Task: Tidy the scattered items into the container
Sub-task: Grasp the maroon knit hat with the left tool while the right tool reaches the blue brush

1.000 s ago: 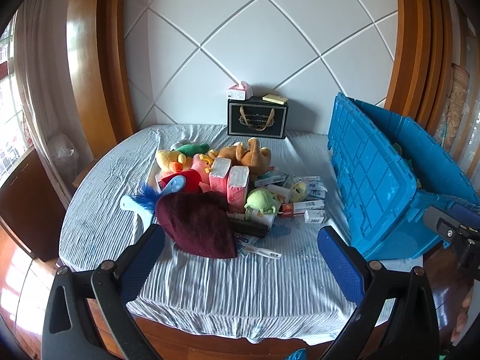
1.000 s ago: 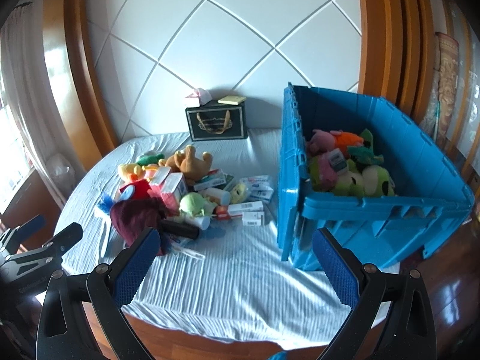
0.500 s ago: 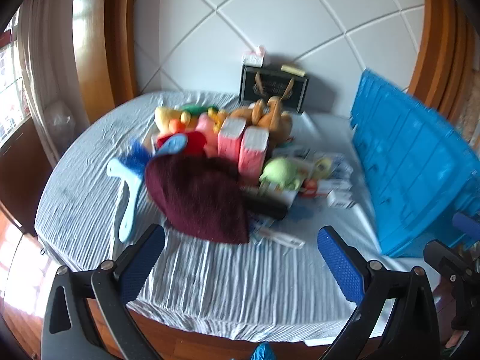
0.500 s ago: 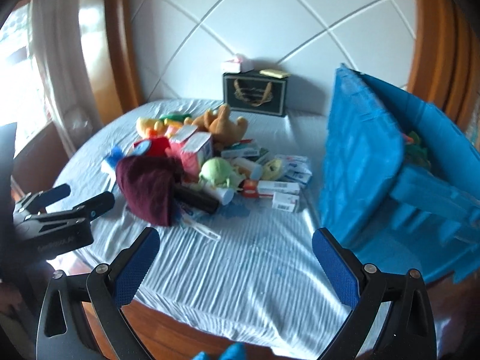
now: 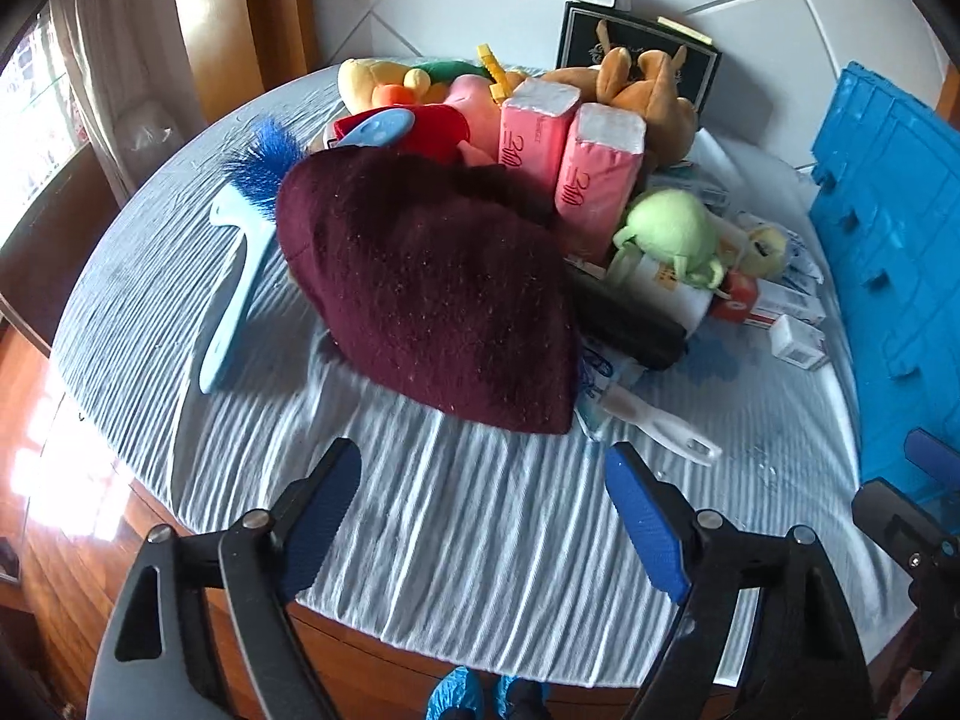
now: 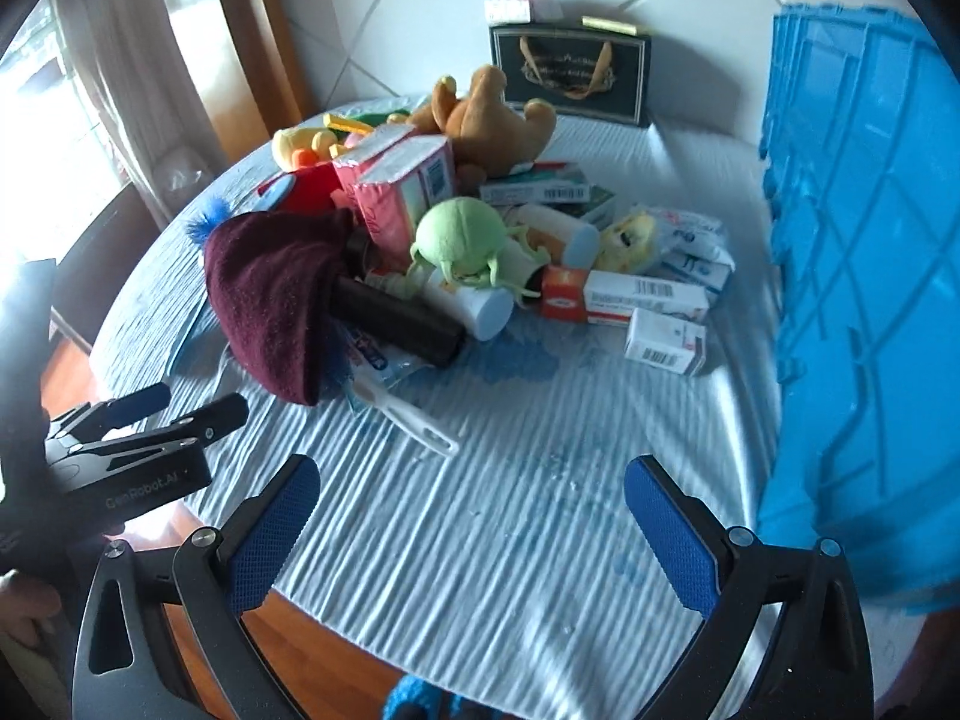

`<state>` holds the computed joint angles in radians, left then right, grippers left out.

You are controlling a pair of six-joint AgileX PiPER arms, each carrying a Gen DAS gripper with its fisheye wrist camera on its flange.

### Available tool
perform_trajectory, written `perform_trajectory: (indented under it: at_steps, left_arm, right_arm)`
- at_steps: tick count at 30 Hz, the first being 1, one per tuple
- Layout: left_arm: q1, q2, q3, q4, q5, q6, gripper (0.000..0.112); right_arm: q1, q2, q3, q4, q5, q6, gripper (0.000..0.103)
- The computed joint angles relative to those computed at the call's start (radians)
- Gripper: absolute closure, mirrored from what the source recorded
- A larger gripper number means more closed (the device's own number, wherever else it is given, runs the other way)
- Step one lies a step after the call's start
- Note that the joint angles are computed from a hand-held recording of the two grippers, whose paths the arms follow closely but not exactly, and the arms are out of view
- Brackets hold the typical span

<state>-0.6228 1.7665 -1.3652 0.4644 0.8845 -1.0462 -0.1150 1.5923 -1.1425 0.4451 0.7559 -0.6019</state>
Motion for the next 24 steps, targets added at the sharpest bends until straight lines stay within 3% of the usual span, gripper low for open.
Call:
perform_trajectory:
  at_steps: [4,13,18,20,22,24]
  left_arm:
    - [0.022,0.058,-0.045,0.009,0.002,-0.005,0.029]
    - [0.111,0.172,-0.138,-0.06,-0.101,0.12,0.029]
    - [0.162,0.29,-0.286,-0.105,-0.048,0.256,0.029]
    - [0.19,0.289,-0.266,-0.15,-0.087,0.304,0.043]
    - [0.209,0.219,-0.173,-0.157,-0.173,0.309,0.069]
    - [0.232,0.149,-0.093,-0.179,-0.22,0.329,0.087]
  right_arm:
    - [0.015,0.076,-0.043,-0.028,-0.005,0.008,0.0]
    - [0.081,0.189,-0.086,-0.084,-0.038,0.091,0.0]
    - [0.095,0.228,-0.122,-0.123,-0.044,0.18,0.0]
    - [0.107,0.245,-0.136,-0.145,-0.05,0.216,0.0]
    - [0.118,0.25,-0.142,-0.134,-0.052,0.219,0.0]
    - [0.135,0.258,-0.156,-0.117,-0.048,0.21,0.0]
